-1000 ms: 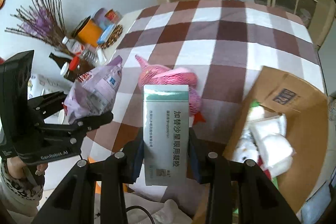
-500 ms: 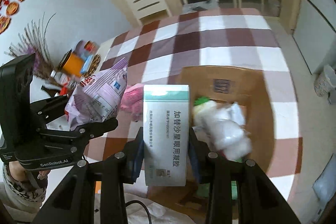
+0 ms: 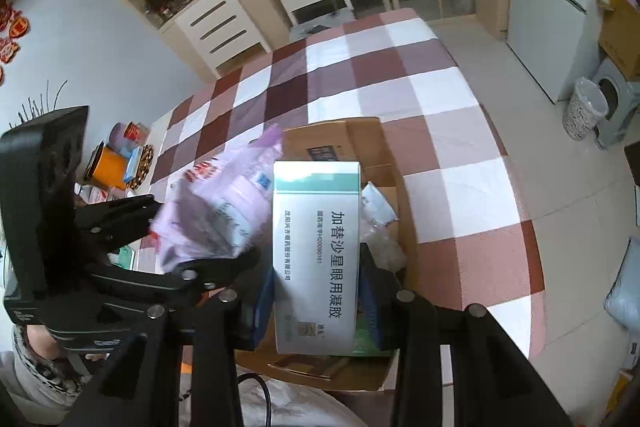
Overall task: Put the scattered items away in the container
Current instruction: 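Carry the snack packet and medicine box over the cardboard box and release them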
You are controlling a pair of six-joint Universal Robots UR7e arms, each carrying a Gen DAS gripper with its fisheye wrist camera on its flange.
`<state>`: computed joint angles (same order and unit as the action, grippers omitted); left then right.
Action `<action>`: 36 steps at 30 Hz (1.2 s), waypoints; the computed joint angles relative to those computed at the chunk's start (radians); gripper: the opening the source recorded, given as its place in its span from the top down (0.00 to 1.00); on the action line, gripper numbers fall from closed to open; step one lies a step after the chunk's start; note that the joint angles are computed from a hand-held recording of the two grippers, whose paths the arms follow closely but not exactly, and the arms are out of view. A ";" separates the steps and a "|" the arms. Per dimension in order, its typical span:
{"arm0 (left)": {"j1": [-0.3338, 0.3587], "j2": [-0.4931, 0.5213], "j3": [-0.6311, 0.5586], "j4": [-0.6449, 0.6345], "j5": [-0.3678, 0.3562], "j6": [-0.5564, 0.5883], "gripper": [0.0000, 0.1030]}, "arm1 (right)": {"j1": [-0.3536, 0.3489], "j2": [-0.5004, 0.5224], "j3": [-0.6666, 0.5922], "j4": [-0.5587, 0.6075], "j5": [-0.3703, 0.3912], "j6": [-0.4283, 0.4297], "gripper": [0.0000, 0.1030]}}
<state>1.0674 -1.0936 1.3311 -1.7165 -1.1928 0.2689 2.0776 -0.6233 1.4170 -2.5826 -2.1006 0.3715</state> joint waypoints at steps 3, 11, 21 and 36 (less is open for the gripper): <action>0.001 0.014 -0.003 0.006 0.010 -0.006 0.47 | -0.005 -0.005 0.010 -0.007 0.002 0.005 0.63; 0.009 0.031 -0.014 0.031 0.029 -0.020 0.47 | -0.018 0.005 0.000 0.008 0.015 0.007 0.63; 0.014 0.045 -0.038 0.049 0.007 -0.018 0.45 | -0.014 0.021 -0.041 0.086 -0.015 0.021 0.63; -0.001 0.026 -0.070 0.030 -0.035 -0.023 0.18 | 0.004 0.013 -0.054 0.046 -0.062 0.020 0.51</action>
<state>1.0662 -1.0678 1.2608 -1.6866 -1.2274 0.2455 2.0816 -0.6106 1.3629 -2.5368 -2.1627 0.3919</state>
